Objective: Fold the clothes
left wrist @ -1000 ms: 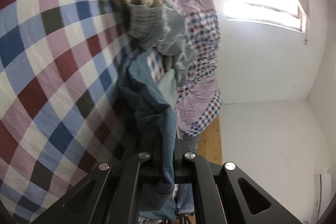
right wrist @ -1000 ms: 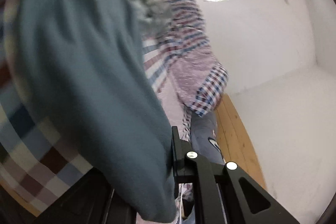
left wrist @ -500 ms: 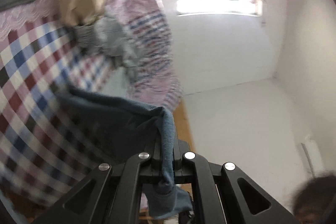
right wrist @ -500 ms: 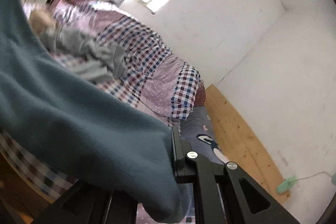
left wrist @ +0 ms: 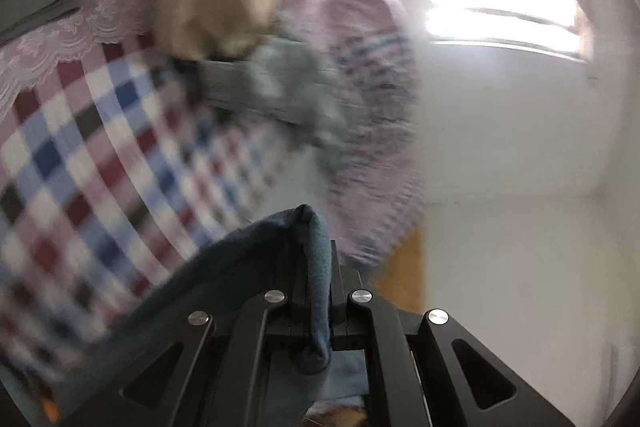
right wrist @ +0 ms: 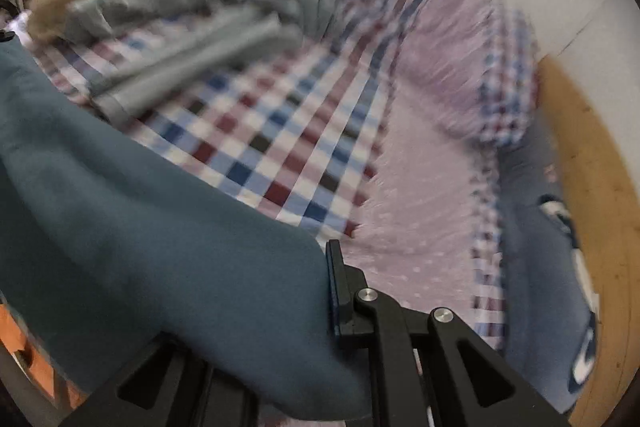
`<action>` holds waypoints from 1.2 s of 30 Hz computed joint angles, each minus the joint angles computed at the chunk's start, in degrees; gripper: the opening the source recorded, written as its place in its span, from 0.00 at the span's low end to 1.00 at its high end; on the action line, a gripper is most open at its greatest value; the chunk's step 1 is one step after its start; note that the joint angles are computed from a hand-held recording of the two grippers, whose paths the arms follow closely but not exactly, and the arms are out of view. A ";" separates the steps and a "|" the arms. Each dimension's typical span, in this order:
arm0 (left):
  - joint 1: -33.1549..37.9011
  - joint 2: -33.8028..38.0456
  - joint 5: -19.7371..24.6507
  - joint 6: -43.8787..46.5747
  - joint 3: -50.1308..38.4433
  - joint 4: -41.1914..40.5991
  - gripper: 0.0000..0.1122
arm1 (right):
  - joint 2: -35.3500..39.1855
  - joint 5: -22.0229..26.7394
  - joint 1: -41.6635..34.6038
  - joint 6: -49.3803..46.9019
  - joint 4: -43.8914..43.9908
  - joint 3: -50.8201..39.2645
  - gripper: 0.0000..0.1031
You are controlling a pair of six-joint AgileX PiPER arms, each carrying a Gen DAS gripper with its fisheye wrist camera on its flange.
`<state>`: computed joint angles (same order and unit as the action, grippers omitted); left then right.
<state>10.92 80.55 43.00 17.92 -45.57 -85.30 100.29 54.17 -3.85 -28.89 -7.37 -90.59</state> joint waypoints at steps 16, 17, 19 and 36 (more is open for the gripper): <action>3.13 14.29 -8.87 17.02 -5.75 -14.07 0.68 | 7.94 -4.24 -17.08 18.00 11.33 -7.77 0.64; 3.79 12.82 -9.18 17.44 -4.65 -12.57 0.68 | 5.79 -6.12 -17.36 13.22 15.15 -3.81 0.64; 4.44 10.43 -9.13 19.28 -2.73 -9.32 0.68 | 2.39 -7.96 -17.26 2.76 22.38 2.80 0.64; -8.60 18.11 -5.36 6.59 -12.97 17.47 0.49 | 12.10 0.24 -15.33 -8.60 42.28 -3.30 0.64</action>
<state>2.33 98.66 37.64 24.50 -58.54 -67.83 112.39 54.41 -19.17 -37.49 34.91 -93.89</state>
